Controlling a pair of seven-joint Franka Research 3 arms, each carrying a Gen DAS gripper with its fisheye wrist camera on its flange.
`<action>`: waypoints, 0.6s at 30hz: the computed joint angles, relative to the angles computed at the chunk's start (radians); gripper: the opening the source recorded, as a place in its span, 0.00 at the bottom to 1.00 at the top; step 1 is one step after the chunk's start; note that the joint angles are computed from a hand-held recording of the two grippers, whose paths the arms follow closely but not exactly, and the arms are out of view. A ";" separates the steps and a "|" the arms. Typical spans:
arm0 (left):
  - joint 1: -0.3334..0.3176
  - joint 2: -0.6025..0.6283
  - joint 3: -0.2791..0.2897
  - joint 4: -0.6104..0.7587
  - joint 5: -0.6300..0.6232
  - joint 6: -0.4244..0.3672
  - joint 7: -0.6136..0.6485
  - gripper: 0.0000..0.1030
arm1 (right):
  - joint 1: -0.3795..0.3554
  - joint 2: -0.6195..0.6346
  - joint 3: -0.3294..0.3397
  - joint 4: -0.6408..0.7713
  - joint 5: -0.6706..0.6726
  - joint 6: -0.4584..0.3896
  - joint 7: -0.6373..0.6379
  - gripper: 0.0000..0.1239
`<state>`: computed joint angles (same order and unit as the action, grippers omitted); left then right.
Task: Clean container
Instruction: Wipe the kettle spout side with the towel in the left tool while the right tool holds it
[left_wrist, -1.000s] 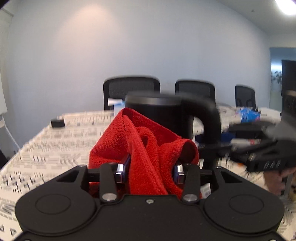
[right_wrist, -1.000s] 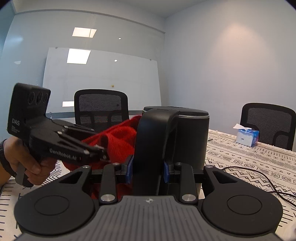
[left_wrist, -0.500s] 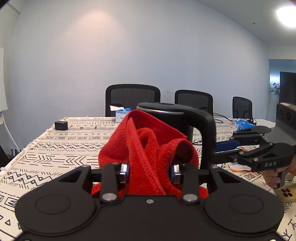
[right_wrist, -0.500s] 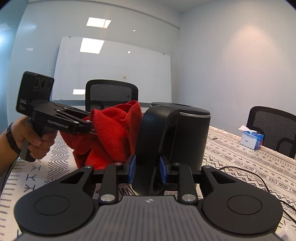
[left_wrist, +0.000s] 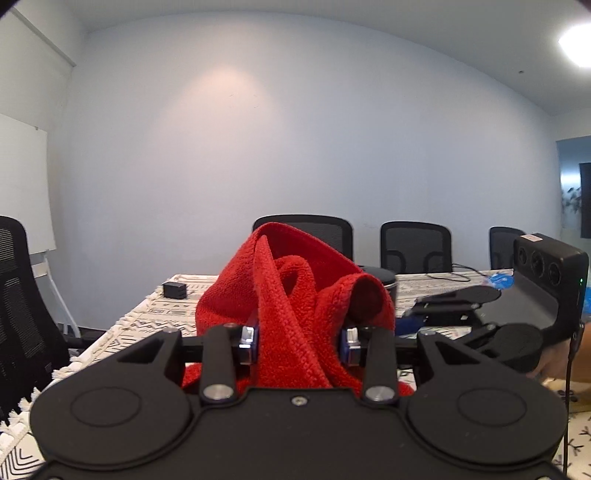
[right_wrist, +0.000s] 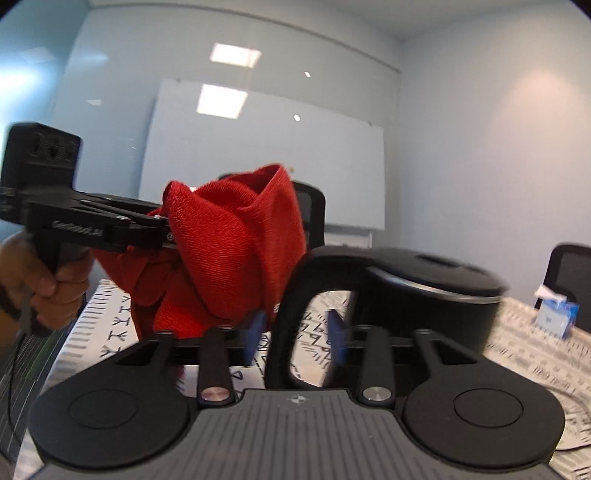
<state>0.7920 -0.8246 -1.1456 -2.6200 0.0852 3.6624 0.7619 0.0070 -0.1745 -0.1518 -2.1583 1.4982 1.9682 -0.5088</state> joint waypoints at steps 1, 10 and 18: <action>0.004 -0.004 -0.011 0.008 -0.003 -0.001 -0.001 0.39 | -0.017 0.014 -0.029 0.014 0.007 -0.055 -0.015 0.65; 0.072 -0.155 -0.110 0.110 -0.017 -0.141 -0.139 0.39 | -0.136 0.353 0.011 0.426 -0.062 -0.191 0.273 0.69; 0.048 -0.200 -0.110 0.131 0.070 -0.226 -0.243 0.39 | -0.195 0.490 0.119 0.637 -0.223 -0.279 0.301 0.77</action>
